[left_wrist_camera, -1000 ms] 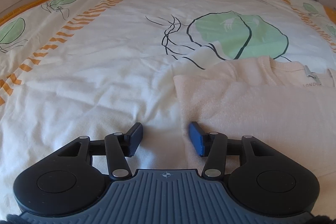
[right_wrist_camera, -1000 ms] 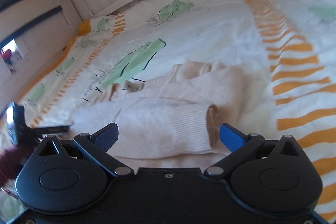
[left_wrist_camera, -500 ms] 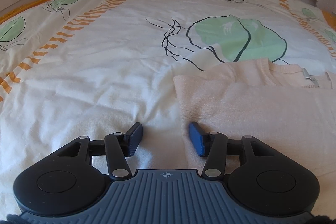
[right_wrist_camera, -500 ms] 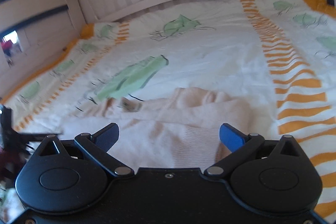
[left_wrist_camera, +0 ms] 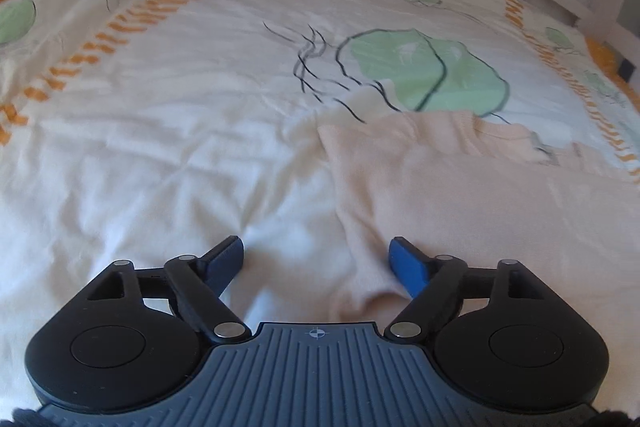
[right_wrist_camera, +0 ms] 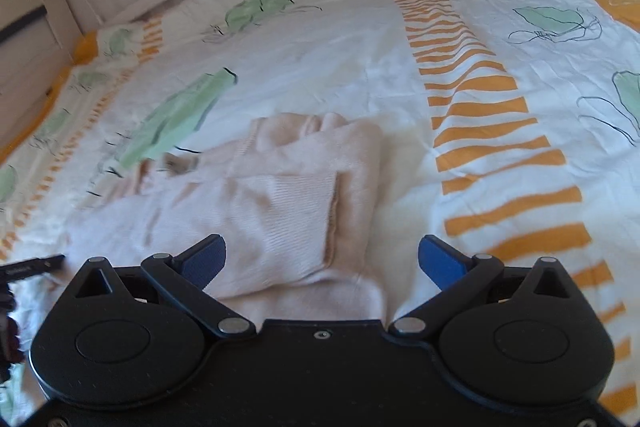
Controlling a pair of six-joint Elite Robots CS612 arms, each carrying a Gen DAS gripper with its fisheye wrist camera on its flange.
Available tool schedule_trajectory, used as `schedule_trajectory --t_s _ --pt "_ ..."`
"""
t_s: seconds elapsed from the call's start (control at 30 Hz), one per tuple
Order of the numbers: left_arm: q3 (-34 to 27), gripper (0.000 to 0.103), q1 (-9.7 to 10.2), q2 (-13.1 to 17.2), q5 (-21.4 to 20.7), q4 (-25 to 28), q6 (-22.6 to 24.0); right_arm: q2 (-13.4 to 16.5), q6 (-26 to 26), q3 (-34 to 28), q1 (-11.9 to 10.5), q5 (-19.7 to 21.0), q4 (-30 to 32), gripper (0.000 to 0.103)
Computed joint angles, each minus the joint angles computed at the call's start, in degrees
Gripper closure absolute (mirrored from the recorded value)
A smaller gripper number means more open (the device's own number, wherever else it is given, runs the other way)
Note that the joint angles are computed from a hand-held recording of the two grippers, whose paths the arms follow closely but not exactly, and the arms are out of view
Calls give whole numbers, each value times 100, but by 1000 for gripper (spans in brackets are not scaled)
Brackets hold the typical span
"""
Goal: Fold small clothes
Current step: 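Move both open grippers over the sweater body to the ribbed hem, then grasp the ribbed hem with the left gripper while the right gripper grasps it too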
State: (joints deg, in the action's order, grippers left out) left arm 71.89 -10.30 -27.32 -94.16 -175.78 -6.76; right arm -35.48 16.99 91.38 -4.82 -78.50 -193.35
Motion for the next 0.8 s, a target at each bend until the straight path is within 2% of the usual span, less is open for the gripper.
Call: schedule_trajectory --t_s 0.1,0.3,0.43,0.57,0.7,0.8 --pt "379 23 70 -292 -384 211 90 -250 112 410 -52 321 -121 0" --pt "1278 21 158 -857 -1054 -19 199 -689 315 1149 -85 765 -85 0" --pt "1756 21 170 -1151 -1502 50 427 -884 507 1520 -74 910 30 0" --pt "2082 21 172 -1327 -1899 356 562 -1009 611 1796 -36 942 83 0" --pt "2374 21 168 -1444 -2040 550 421 -1084 608 2028 -12 1018 -33 0" --pt "2680 21 137 -1539 -1845 84 198 -1147 407 2131 43 900 -100 0"
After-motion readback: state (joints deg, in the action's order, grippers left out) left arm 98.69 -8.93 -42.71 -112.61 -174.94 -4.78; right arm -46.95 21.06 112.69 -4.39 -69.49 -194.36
